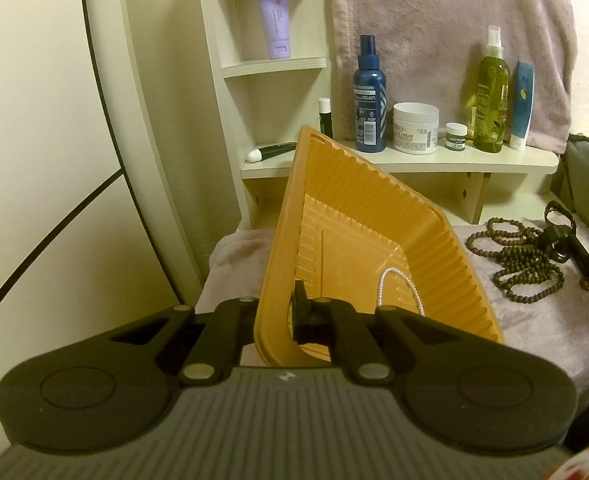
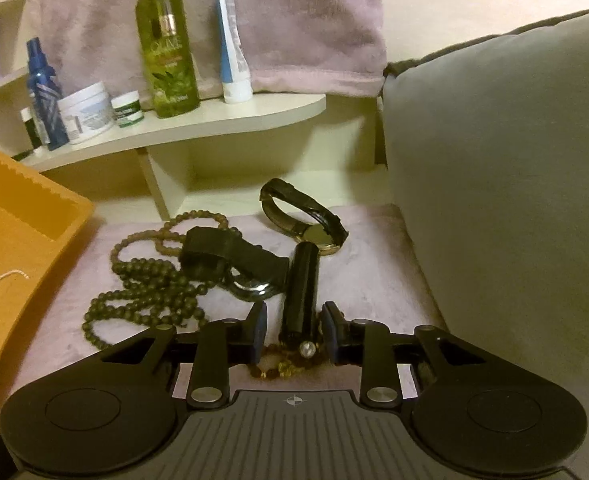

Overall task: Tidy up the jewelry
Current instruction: 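Grasp a black jewelry piece with the right gripper, carry to tray, then open the right gripper over the tray and return to the stool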

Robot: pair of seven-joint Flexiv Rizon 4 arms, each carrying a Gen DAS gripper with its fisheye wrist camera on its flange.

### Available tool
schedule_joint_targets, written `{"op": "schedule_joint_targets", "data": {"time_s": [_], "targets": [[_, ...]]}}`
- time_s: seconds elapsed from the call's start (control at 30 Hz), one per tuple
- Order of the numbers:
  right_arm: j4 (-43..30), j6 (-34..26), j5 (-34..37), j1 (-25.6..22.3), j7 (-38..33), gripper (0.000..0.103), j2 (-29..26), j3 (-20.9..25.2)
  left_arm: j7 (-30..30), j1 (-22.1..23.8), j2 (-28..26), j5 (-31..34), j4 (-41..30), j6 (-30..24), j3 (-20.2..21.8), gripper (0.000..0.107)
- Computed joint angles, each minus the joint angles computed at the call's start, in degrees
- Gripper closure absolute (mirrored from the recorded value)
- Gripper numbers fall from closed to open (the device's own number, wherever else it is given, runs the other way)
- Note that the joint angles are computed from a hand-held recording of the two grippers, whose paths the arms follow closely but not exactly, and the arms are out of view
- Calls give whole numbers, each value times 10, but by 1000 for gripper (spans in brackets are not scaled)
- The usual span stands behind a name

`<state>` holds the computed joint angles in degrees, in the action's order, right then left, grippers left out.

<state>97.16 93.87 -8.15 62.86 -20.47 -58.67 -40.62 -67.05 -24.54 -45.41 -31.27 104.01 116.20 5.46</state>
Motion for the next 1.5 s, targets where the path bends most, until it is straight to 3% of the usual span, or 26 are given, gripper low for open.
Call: {"op": "schedule_joint_targets", "data": {"time_s": [0.3, 0.43, 0.73, 0.87, 1.0, 1.1, 1.23, 1.5], "targets": [[-41, -45, -42, -28, 12, 73, -10, 17, -1, -1, 1, 1, 0, -3, 2, 102], [-40, -57, -70, -28, 25, 82, -7, 13, -2, -1, 1, 1, 0, -3, 3, 102], [19, 6, -17, 47, 71, 83, -7, -61, -6, 0, 1, 3, 1, -2, 1, 102], [19, 50, 20, 59, 47, 83, 9, -56, -7, 0, 0, 4, 1, 0, 0, 102], [-24, 93, 26, 12, 3, 83, 35, 26, -7, 1, 0, 4, 1, 0, -1, 102], [-84, 105, 1, -58, -34, 83, 44, 135, -7, 2, 0, 5, 1, 0, -1, 102], [-175, 73, -38, -133, -81, 83, 22, 262, -11, 6, 0, 9, 1, 3, -6, 101], [-275, 21, -62, -202, -119, 83, -31, 395, -16, 15, 0, 19, 1, 7, -13, 101]]}}
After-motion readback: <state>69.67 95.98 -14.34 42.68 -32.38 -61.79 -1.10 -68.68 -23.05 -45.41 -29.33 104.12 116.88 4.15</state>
